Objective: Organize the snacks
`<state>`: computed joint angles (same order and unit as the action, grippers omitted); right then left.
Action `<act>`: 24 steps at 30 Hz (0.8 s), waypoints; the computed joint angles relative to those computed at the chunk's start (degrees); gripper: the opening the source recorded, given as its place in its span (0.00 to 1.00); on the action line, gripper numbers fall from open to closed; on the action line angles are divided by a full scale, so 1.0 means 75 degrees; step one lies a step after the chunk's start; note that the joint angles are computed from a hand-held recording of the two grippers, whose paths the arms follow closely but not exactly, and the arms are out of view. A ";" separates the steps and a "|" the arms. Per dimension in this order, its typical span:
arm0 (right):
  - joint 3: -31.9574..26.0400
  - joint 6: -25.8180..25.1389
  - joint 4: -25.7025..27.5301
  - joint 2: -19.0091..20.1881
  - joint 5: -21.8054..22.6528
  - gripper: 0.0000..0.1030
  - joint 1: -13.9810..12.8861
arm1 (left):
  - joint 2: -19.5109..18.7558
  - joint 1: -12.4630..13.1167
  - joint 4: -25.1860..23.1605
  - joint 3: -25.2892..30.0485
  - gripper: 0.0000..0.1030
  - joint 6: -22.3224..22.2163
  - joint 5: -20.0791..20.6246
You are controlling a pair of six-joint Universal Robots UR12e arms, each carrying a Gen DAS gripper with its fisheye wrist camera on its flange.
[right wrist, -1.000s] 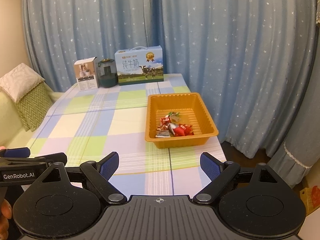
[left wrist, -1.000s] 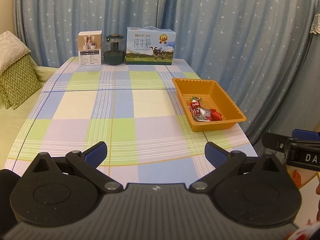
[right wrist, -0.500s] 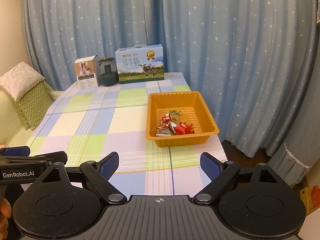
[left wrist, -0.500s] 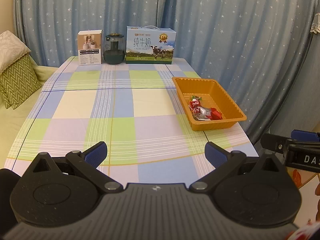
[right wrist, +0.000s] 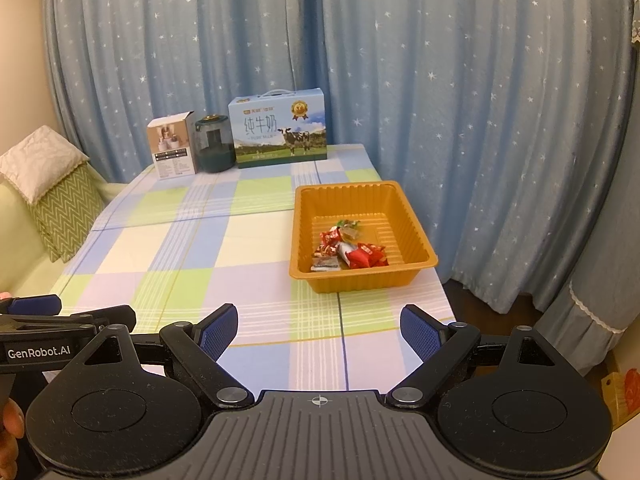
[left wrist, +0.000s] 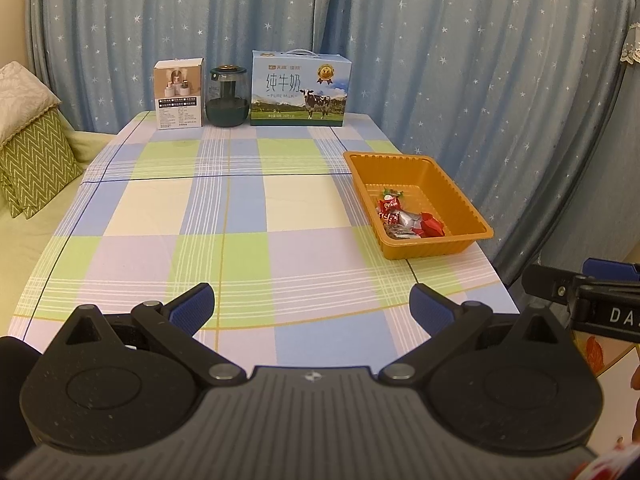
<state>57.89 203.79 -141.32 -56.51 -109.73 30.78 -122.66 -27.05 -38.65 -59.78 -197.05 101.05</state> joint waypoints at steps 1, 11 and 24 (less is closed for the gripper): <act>0.0000 0.0010 0.0003 -0.0001 -0.0004 0.85 0.0000 | 0.0000 0.0000 0.0000 0.0000 1.00 0.0000 0.0000; 0.0024 0.0015 -0.0004 -0.0009 0.0009 0.85 -0.0007 | -0.0004 -0.0003 0.0005 0.0003 1.00 -0.0012 0.0011; 0.0115 0.0092 -0.0038 -0.0028 0.0024 0.85 -0.0013 | -0.0039 -0.0005 -0.0024 0.0017 1.00 -0.0025 -0.0007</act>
<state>58.75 204.48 -141.61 -56.72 -109.55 30.68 -122.95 -27.09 -38.83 -59.66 -197.23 101.00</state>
